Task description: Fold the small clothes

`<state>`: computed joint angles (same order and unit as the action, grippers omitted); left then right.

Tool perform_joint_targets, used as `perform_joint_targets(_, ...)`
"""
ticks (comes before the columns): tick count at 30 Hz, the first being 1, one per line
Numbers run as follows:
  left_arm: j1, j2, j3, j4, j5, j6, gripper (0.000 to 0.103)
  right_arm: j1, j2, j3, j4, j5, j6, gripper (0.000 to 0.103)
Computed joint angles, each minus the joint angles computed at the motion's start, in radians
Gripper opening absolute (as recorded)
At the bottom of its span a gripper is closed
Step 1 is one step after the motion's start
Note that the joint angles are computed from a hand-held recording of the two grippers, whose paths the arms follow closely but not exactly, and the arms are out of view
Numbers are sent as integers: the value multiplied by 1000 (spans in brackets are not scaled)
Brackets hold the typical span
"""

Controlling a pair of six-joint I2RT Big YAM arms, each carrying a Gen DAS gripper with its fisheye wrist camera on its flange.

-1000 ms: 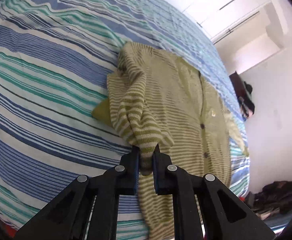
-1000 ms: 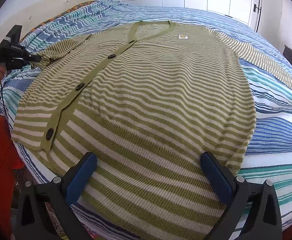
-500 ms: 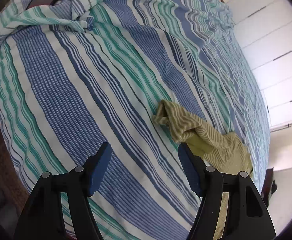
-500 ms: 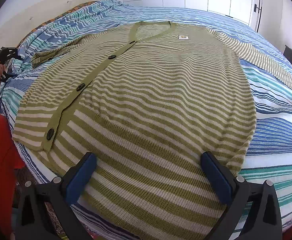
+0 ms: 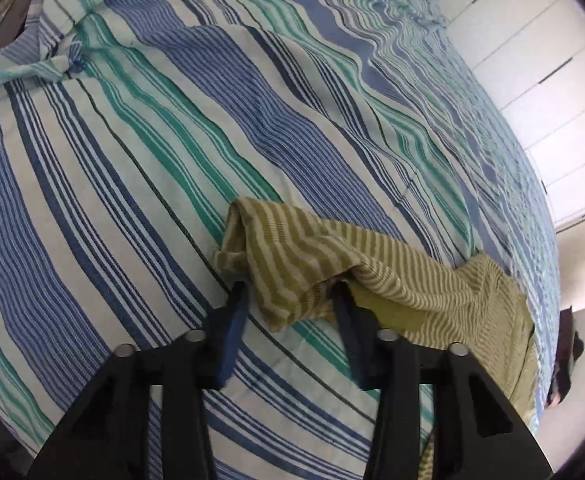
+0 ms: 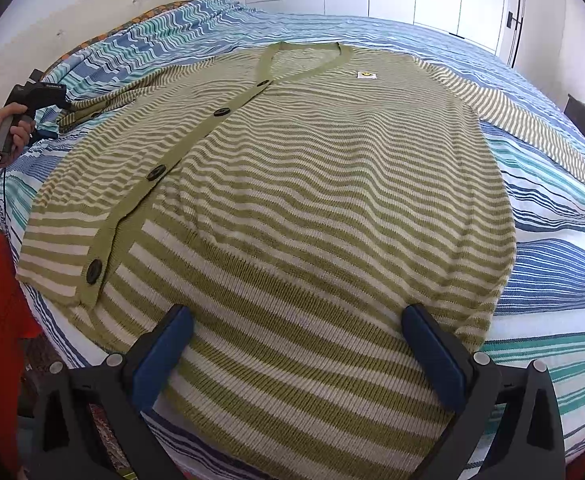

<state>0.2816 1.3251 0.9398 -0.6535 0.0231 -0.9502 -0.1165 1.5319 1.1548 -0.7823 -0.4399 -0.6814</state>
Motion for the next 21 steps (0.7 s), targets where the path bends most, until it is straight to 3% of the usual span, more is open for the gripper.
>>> perform_joint_targets(1, 24, 8, -6, 16, 43, -19, 1, 1, 0, 0, 1, 1, 0, 103)
perform_joint_targets(3, 43, -4, 8, -3, 56, 15, 1, 2, 1, 0, 3, 2, -2, 103)
perform_joint_targets(5, 61, -6, 75, -87, 103, 140, 1, 3, 2, 2, 0, 4, -3, 103)
perform_joint_targets(7, 100, 37, 204, -291, 244, 339, 2, 2, 3, 3, 0, 3, -4, 103)
perform_joint_targets(8, 112, 68, 273, -407, 269, 424, 2, 3, 2, 2, 2, 4, -4, 103)
perform_joint_targets(9, 117, 82, 332, -498, 211, 479, 2, 3, 2, 0, 5, 3, -3, 103)
perform_joint_targets(10, 126, 96, 380, -543, 141, 510, 2, 3, 2, -1, 9, 2, -3, 103)
perform_joint_targets(12, 162, 121, 436, -573, 11, 492, 3, 4, 1, -6, 17, 4, -1, 103)
perform_joint_targets(14, 194, 150, 450, -587, -120, 427, 4, 9, 2, -6, 22, 11, 3, 103)
perform_joint_targets(15, 207, 158, 442, -594, -162, 396, 20, 11, 3, -5, 23, 16, 5, 103)
perform_joint_targets(16, 218, 157, 421, -588, -171, 372, 47, 13, 3, -4, 23, 20, 8, 103)
perform_joint_targets(17, 226, 138, 383, -560, -167, 353, 58, 15, 2, -3, 21, 24, 10, 103)
perform_joint_targets(18, 236, 98, 322, -506, -152, 345, 64, 15, 2, -3, 21, 25, 11, 103)
perform_joint_targets(19, 241, 62, 266, -452, -113, 351, 64, 15, 1, -3, 21, 26, 11, 103)
perform_joint_targets(21, 247, 21, 187, -408, -29, 393, 64, 15, 0, -6, 25, 24, 12, 103)
